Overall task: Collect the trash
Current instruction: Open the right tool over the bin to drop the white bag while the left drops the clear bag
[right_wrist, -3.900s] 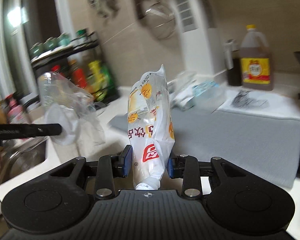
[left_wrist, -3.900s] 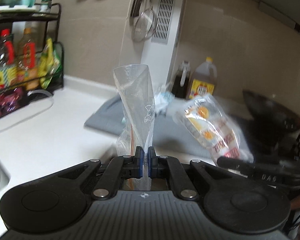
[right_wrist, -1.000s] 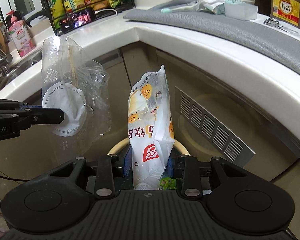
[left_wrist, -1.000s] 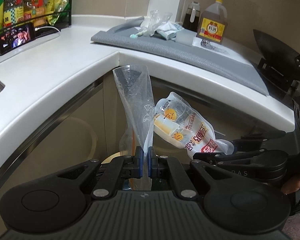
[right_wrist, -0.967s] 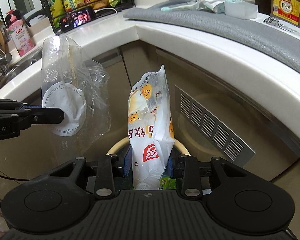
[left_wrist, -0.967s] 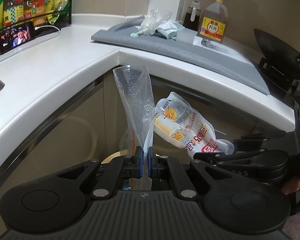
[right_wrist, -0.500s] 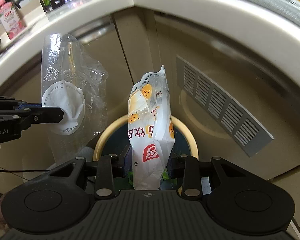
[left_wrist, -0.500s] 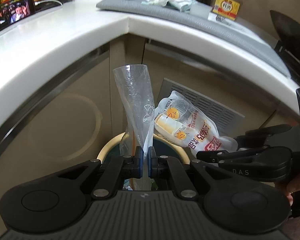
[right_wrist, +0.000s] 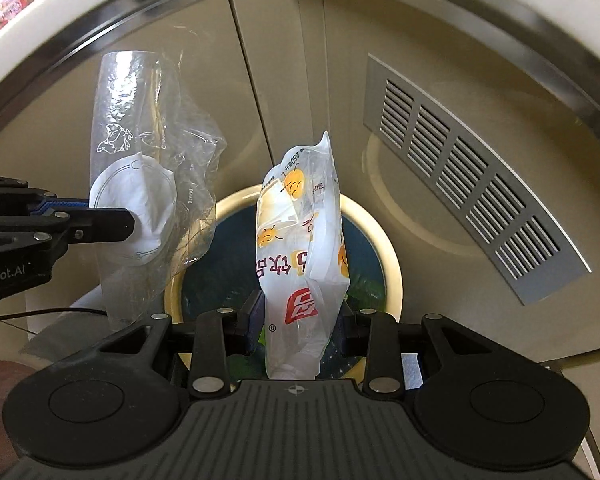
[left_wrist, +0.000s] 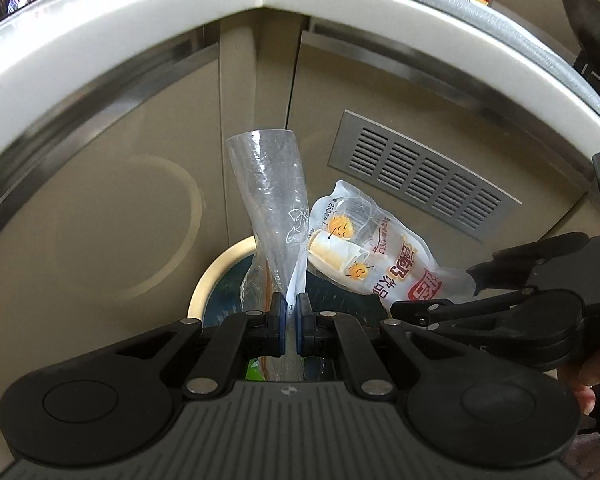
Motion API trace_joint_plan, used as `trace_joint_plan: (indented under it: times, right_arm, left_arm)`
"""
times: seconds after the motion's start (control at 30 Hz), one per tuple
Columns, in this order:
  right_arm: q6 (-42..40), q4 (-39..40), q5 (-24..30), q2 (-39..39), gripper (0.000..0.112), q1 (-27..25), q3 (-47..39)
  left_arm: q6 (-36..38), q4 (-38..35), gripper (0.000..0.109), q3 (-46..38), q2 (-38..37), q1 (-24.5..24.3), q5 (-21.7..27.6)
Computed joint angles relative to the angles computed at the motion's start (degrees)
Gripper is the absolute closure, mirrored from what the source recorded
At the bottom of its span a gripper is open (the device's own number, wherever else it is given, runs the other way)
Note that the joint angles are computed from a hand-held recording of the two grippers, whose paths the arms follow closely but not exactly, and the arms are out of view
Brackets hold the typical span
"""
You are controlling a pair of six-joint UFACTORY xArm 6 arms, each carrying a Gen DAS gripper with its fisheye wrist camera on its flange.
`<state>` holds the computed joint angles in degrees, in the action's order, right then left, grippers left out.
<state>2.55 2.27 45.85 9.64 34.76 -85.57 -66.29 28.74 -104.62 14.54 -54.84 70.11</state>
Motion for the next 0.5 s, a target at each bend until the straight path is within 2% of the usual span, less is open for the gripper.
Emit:
trace_joint_plan:
  times: [0.5]
  right_arm:
    - [2.8, -0.7, 8.2, 8.3, 0.075, -0.4, -9.7]
  left_arm:
    - [2.3, -6.7, 0.104, -2.1, 5.0, 3.5, 0.0]
